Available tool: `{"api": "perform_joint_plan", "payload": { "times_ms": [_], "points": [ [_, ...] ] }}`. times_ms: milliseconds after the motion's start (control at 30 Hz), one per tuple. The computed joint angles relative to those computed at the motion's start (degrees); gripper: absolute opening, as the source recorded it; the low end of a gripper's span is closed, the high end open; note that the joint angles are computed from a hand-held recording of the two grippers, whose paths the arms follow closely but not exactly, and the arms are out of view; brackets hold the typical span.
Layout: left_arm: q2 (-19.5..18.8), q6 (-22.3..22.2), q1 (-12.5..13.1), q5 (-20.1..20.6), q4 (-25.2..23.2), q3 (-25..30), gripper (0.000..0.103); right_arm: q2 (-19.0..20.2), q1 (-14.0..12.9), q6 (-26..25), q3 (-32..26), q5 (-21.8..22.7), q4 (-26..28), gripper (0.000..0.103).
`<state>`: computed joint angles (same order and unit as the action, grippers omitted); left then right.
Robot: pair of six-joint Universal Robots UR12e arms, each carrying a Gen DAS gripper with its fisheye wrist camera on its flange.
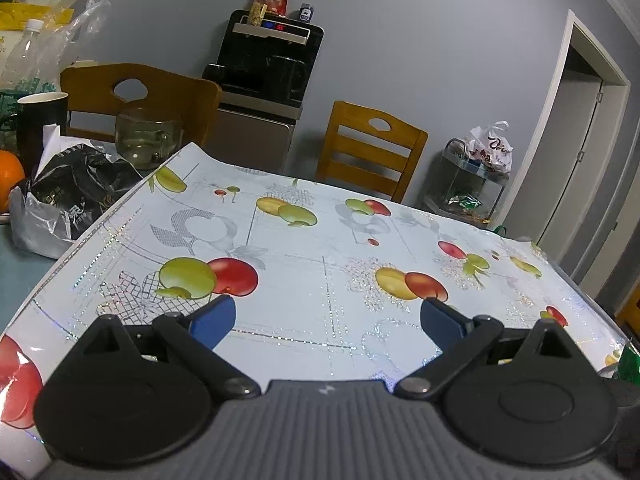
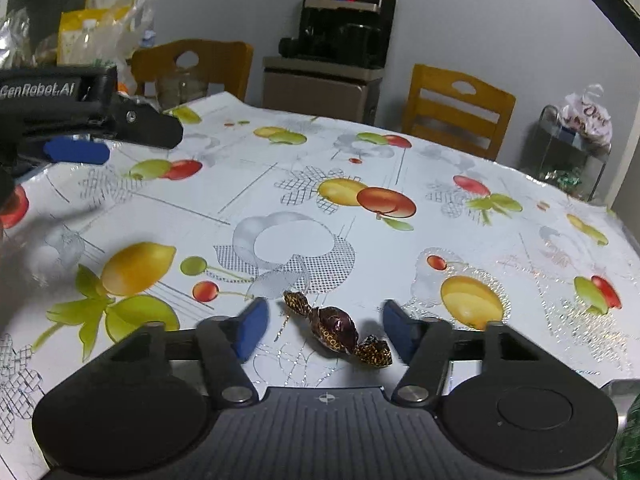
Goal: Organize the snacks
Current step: 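Move the right tool to the brown wrapped chocolate on the tablecloth, then close the right tool on the brown wrapped chocolate and lift it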
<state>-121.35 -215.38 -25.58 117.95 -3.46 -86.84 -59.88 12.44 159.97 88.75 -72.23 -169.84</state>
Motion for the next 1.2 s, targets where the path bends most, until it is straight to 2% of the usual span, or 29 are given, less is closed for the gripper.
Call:
{"api": "perform_joint_plan", "payload": {
  "times_ms": [33, 67, 200, 267, 433, 600, 733, 867, 967, 1033, 1133, 1200],
  "points": [
    [0.00, 0.00, 0.03, -0.25, -0.15, 0.01, 0.100, -0.13, 0.03, -0.16, -0.03, -0.30, 0.47, 0.026],
    [-0.02, -0.04, 0.04, -0.43, -0.42, 0.07, 0.100, -0.38, 0.00, -0.17, 0.00, -0.38, 1.26, 0.017],
    [-0.03, 0.17, -0.02, -0.82, -0.57, 0.12, 0.100, -2.38, -0.61, 1.48, 1.24, 0.51, 4.65, 0.017],
    [-0.05, 0.36, -0.05, -0.98, -0.45, 0.17, 0.100, -4.32, -1.12, 0.28, 3.22, 2.01, 5.50, 0.017],
    [-0.13, 0.52, -0.12, -1.58, -0.58, 0.31, 0.100, -9.68, -2.54, -4.74, 10.17, 5.30, 2.53, 0.017],
    [-0.24, 1.27, -0.22, -2.45, -0.71, 0.50, 0.100, -14.12, -4.75, -4.95, 15.46, 7.74, 2.03, 0.017],
    [-0.28, 3.09, -0.38, -3.74, -0.19, 0.62, 0.100, -17.04, -6.71, -5.45, 19.07, 7.42, 1.96, 0.017],
    [0.66, 5.17, -0.16, -8.88, 1.57, -0.10, 0.100, -19.77, -9.01, -6.88, 22.73, 8.47, 0.70, 0.017],
    [2.50, 7.43, -0.31, -13.70, 5.61, -2.27, 0.100, -21.46, -11.08, -6.81, 25.12, 10.42, -1.86, 0.017],
    [4.11, 9.02, -1.09, -13.26, 6.46, -3.93, 0.100, -22.43, -12.70, -4.85, 26.08, 11.84, -3.33, 0.017],
    [7.06, 9.10, -2.09, -11.62, 5.45, -7.05, 0.100, -23.25, -15.13, -1.67, 26.86, 14.03, -4.89, 0.017],
    [9.13, 9.13, -3.06, -8.49, 3.31, -9.36, 0.100, -23.27, -16.19, -1.05, 27.22, 15.26, -5.67, 0.017]
  ]
}}
